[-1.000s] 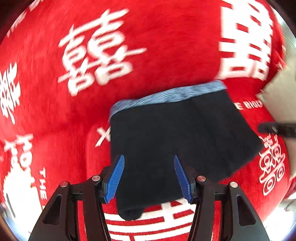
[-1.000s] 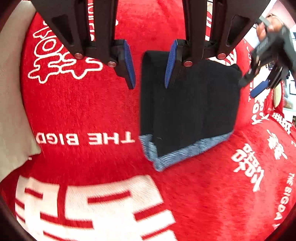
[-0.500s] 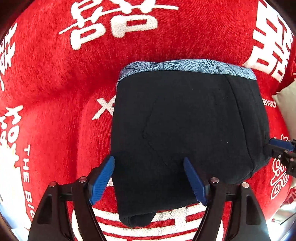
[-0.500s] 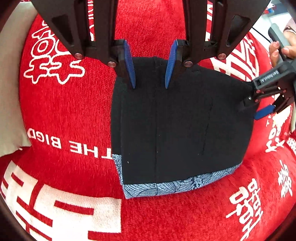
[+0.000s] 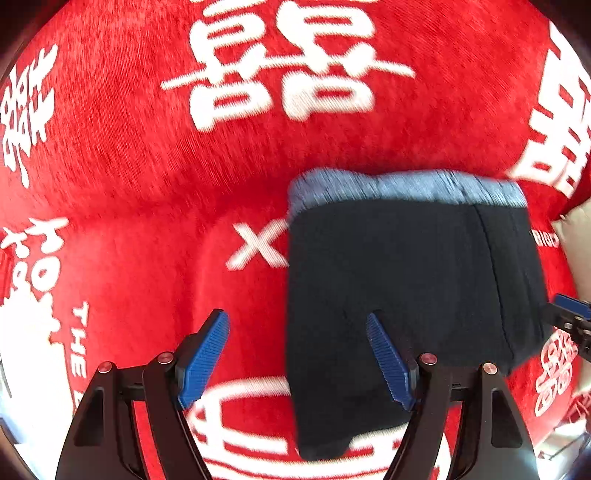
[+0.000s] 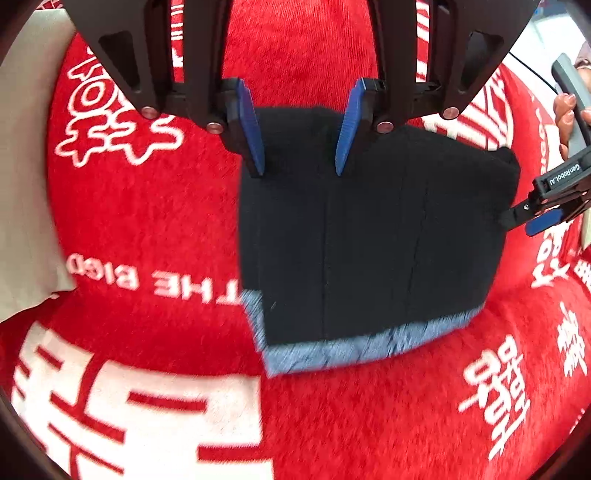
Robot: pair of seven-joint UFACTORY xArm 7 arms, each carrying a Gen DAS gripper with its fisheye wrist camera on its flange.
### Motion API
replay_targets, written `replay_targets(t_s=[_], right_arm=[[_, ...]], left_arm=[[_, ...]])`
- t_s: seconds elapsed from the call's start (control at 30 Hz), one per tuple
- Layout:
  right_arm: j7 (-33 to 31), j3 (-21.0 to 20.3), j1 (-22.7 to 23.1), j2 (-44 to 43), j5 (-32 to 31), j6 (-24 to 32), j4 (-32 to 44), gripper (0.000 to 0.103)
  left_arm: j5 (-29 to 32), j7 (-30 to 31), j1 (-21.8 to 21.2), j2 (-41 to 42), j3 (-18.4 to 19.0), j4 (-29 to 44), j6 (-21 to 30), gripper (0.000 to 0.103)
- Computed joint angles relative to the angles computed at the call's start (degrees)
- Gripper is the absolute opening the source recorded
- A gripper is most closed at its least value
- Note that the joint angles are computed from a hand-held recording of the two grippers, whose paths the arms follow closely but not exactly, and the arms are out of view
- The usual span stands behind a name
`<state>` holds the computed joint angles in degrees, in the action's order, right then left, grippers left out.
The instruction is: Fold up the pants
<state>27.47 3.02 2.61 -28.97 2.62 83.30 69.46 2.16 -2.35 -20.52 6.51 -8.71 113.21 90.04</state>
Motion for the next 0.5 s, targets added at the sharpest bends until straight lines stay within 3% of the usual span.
replay_targets(t_s=[0.3,0.4,0.5], right_arm=[[-0.2,-0.7,-1.0,8.1,-0.6,-8.6,5.5,0.042],[0.1,-0.7,-0.8,11.6,-0.7,-11.2,6.8,0.042],[0.0,-1.3,-0.8,14.2,-0.2,-10.0,6.8,0.042]], left_arm=[[3.9,-8.8,-3.3,15.9,2.7,18.4,2.5,0.078],[3.8,-10.0,-3.7,17.5,3.5,18.3,2.1,0.078],[3.6,-9.9,-3.5,16.5,3.6,14.5,0.2,0.078]])
